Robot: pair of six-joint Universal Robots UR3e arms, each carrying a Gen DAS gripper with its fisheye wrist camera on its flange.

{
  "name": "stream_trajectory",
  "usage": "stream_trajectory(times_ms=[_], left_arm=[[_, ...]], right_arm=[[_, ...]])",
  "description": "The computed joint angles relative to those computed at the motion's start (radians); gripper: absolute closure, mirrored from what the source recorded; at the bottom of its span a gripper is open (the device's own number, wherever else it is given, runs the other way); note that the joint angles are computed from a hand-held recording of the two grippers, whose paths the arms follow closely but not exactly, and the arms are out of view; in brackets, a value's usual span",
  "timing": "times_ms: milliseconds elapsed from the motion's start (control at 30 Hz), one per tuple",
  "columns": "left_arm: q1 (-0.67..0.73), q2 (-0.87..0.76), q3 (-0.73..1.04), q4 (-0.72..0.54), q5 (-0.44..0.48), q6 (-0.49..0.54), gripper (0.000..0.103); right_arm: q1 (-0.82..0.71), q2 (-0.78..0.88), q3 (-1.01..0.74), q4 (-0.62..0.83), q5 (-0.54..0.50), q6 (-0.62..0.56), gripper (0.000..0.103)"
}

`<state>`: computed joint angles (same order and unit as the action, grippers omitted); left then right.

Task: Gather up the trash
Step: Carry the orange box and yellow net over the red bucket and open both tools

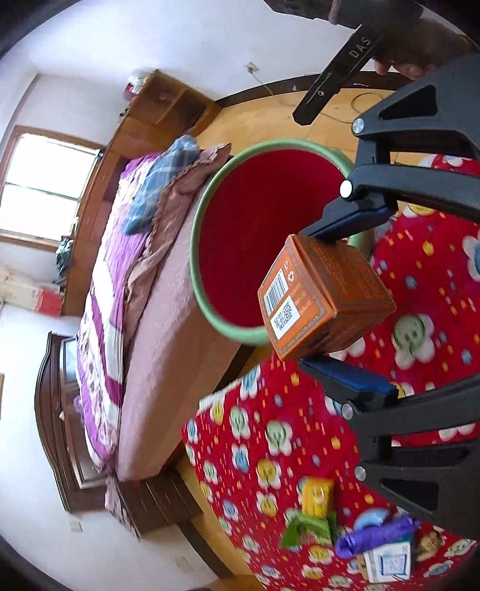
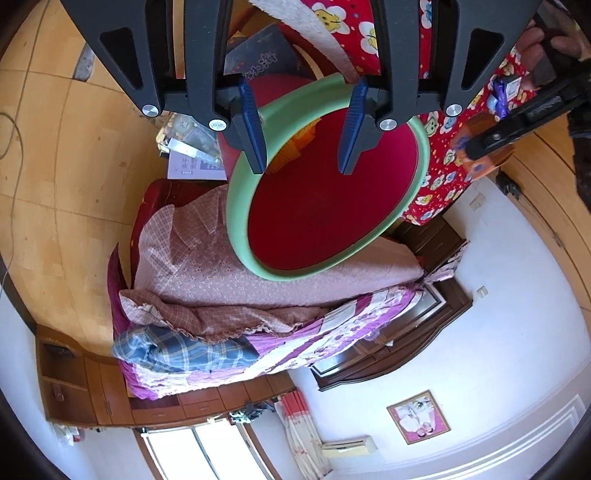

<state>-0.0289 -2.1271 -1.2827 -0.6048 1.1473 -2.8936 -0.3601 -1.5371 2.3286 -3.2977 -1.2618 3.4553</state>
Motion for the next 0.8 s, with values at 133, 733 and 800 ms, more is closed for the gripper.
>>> stream_trajectory(times_ms=[133, 733, 800], left_arm=[[-0.054, -0.056, 0.083, -0.023, 0.03, -0.003, 0.041], [-0.133, -0.14, 0.201, -0.075, 0.09, 0.015, 0.032], [-0.119, -0.12, 0.175, -0.069, 0.079, 0.0, 0.032]], right_arm=[[-0.039, -0.016, 0.023, -0.003, 0.027, -0.012, 0.062], [-0.118, -0.015, 0.064, -0.014, 0.076, -0.025, 0.061], [-0.115, -0.014, 0.062, -0.012, 0.078, -0.026, 0.061]])
